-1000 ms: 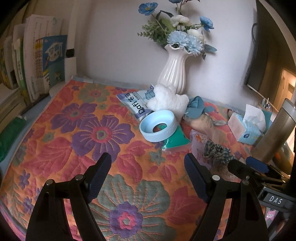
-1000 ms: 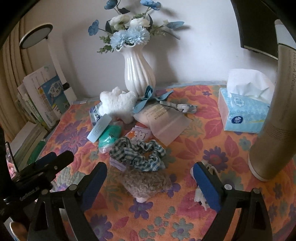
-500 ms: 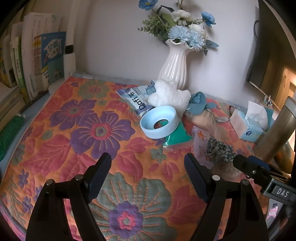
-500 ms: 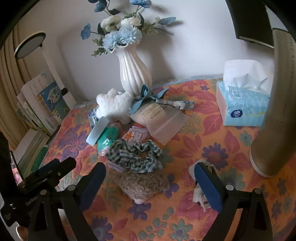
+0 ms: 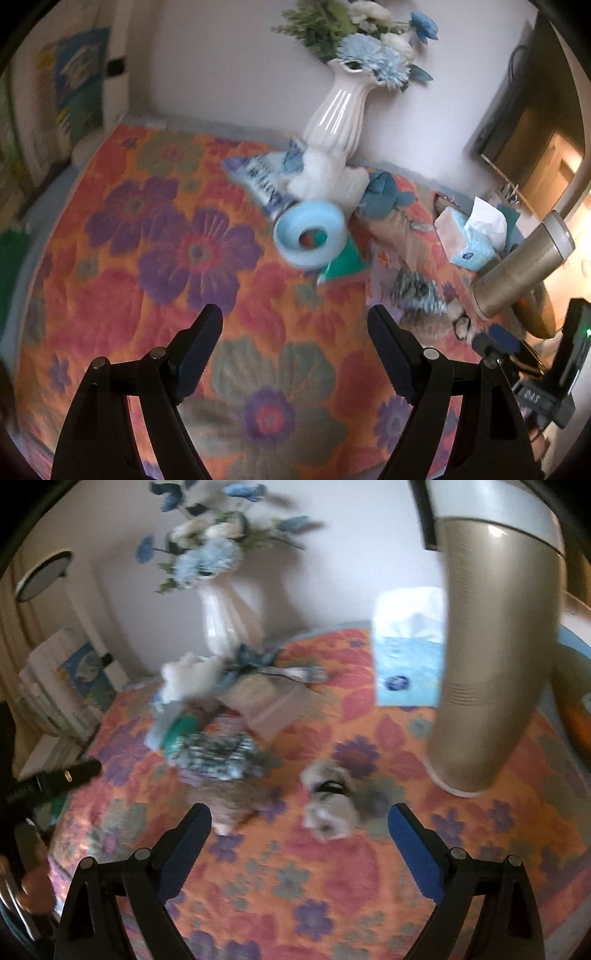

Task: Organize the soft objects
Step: 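Return both tools to the quilt and reach the right tool toward the plush shoe, then grasp the white plush shoe with the right tool while the left tool grasps the blue ring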

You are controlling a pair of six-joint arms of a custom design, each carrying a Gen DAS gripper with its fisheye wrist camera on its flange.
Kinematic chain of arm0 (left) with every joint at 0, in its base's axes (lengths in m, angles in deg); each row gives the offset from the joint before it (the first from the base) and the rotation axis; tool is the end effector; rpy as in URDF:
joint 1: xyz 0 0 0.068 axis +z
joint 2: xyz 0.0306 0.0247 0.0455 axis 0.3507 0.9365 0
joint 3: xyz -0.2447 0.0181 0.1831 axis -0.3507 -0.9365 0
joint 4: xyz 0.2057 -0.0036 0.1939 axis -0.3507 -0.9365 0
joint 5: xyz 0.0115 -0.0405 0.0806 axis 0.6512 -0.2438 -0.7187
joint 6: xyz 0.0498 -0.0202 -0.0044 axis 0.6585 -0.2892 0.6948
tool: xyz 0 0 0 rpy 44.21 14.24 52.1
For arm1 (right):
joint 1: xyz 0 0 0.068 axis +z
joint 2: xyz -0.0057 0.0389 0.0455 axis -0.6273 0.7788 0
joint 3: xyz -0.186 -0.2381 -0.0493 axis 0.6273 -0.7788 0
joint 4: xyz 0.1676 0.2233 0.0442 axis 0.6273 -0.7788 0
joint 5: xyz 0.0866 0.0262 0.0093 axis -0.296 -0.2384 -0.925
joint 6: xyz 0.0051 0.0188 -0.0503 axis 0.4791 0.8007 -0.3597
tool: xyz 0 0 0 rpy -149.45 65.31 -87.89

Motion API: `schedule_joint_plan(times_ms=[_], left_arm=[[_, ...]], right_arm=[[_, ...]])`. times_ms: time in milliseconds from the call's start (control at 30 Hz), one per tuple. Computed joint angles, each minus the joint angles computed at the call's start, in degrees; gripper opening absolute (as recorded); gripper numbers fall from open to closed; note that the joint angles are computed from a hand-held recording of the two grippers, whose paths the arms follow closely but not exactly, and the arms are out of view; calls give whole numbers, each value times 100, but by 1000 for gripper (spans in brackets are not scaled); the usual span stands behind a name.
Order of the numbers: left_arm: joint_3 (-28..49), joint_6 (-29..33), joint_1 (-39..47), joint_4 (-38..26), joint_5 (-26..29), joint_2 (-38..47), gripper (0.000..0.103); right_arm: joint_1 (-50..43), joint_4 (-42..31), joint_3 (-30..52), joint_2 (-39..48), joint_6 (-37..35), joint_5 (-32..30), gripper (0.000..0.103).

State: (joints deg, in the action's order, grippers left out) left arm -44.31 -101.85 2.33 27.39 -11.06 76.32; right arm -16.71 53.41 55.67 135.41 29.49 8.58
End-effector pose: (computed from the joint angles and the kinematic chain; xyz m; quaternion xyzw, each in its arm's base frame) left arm 0.2692 -0.0830 0.0374 -0.1553 0.9219 -0.0888 0.3437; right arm 0.3298 0.1409 0.0148 -0.1398 0.9219 0.1744 0.3165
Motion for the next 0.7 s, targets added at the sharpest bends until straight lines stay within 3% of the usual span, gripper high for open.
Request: schedule_joint_plan(times_ms=[167, 300, 400, 467, 700], left_arm=[[1073, 154, 437, -561, 506, 652, 80], [1131, -152, 723, 138, 1127, 1128, 80], [1168, -153, 568, 245, 857, 1245, 80], [1300, -108, 458, 115, 628, 1287, 80], [1946, -232, 547, -487, 378, 1579, 80]], right_arm=[[-244, -288, 149, 46, -96, -195, 96], [-262, -551, 384, 101, -219, -195, 96], [-76, -469, 497, 189, -335, 137, 91], [96, -502, 646, 321, -444, 623, 80], [-28, -1152, 1205, 649, -368, 422, 61]])
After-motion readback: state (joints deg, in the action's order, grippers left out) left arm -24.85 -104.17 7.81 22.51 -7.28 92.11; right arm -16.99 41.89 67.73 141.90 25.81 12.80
